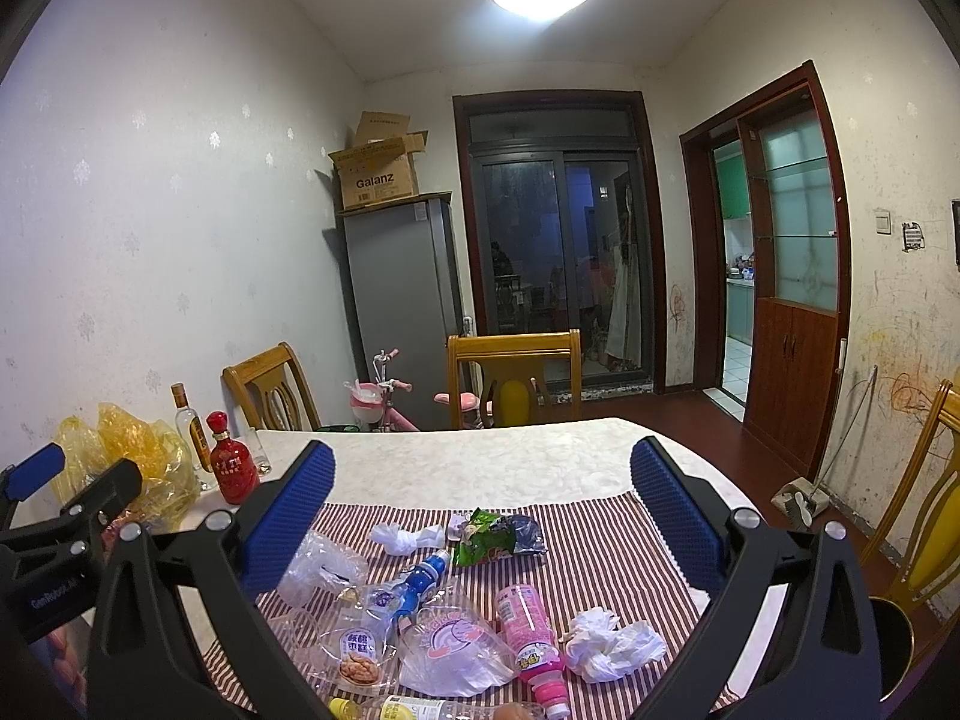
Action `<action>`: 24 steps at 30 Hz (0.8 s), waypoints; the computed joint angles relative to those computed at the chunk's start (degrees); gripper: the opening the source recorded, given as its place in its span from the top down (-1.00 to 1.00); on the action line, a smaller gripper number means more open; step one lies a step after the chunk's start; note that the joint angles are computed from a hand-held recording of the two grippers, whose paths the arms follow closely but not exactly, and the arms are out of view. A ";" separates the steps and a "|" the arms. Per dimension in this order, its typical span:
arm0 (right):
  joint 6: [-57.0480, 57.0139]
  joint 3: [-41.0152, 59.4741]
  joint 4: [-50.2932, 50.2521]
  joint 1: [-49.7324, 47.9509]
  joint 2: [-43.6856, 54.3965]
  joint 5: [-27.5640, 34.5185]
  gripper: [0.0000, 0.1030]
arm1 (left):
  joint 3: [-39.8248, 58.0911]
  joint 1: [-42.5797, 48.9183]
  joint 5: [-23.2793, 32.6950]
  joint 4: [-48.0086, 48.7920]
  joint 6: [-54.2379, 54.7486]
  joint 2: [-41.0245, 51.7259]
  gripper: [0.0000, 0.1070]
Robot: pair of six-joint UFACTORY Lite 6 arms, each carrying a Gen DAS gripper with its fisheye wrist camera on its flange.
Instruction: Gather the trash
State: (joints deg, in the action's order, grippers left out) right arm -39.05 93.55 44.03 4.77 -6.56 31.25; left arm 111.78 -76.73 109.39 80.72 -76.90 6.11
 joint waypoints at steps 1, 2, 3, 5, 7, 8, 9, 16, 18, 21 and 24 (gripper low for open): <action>0.33 0.07 -0.32 0.19 0.05 -0.15 -0.92 | -0.25 -0.01 0.00 -0.06 -0.22 -0.03 -0.82; 0.57 0.17 -0.57 0.27 0.10 -0.15 -0.92 | -0.27 0.03 -0.02 -0.08 -0.20 -0.08 -0.82; 0.54 0.12 -0.52 0.27 0.09 -0.19 -0.92 | -0.45 -0.05 0.04 -0.10 -0.37 -0.09 -0.82; 0.59 -0.02 -0.51 0.36 0.04 -0.38 -0.92 | -1.54 -0.18 0.10 -0.20 -0.96 -0.60 -0.82; 0.25 -0.08 -0.27 0.22 0.02 -0.29 -0.92 | -1.85 -0.25 0.14 -0.30 -1.18 -0.74 -0.82; -1.70 0.13 1.59 -1.14 0.31 0.67 -0.92 | -1.91 -0.31 0.18 -0.34 -1.26 -0.72 -0.82; -1.68 0.23 1.53 -1.13 0.38 0.79 -0.92 | -1.90 -0.30 0.20 -0.31 -1.23 -0.74 -0.82; -0.98 0.06 0.90 -0.65 0.24 0.18 -0.92 | -1.82 -0.15 0.06 -0.29 -1.05 -0.84 -0.82; -1.45 0.13 1.36 -0.93 0.45 0.37 -0.92 | -1.77 -0.14 0.06 -0.30 -0.97 -0.86 -0.82; -1.19 0.10 1.05 -0.68 0.35 0.21 -0.92 | -1.76 -0.14 0.04 -0.30 -0.95 -0.86 -0.82; -0.66 0.07 0.55 -0.32 0.31 -0.01 -0.92 | -1.67 -0.11 0.05 -0.36 -0.92 -0.81 -0.82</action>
State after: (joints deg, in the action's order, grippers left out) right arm -39.71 93.62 44.58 4.45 -6.25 31.24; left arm 110.12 -76.85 109.44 80.37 -77.82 5.30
